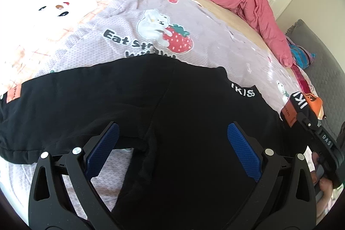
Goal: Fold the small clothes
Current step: 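Carry the cuff across the shirt body, lay it down, open right gripper, then grasp the laid orange cuff with the left gripper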
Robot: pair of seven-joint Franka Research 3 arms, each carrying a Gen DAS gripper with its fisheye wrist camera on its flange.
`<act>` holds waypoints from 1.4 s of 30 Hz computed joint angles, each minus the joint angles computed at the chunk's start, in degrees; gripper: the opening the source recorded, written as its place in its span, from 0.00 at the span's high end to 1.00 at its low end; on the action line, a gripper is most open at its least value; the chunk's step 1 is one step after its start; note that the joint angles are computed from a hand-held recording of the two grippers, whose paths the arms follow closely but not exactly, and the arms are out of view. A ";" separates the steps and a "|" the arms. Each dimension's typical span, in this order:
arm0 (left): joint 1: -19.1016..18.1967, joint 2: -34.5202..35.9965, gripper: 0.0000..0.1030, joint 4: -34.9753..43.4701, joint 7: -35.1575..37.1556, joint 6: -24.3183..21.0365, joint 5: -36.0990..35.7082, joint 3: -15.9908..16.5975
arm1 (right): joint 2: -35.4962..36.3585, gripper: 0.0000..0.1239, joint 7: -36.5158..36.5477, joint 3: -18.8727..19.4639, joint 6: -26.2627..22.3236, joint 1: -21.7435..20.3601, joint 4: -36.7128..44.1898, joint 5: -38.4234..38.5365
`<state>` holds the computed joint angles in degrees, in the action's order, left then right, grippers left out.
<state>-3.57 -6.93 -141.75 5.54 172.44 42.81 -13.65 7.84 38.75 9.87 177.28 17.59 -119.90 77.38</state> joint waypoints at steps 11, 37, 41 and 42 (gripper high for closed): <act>0.55 -0.11 0.08 -1.20 -1.15 1.53 0.00 0.22 | 1.09 0.66 -0.65 1.30 -6.45 0.24 0.25 -2.03; -5.26 3.96 0.11 3.62 -9.93 0.67 7.19 1.94 | -9.26 0.52 -8.41 -5.42 -9.05 -0.22 -11.01 11.76; -5.74 4.07 0.11 5.71 -8.44 -1.12 8.86 0.33 | -9.67 0.52 -8.69 -5.85 -8.90 -0.56 -11.41 12.94; -6.09 4.99 0.11 5.81 -5.25 0.53 5.92 0.63 | -9.77 0.52 -8.62 -5.95 -8.99 -0.67 -11.59 13.13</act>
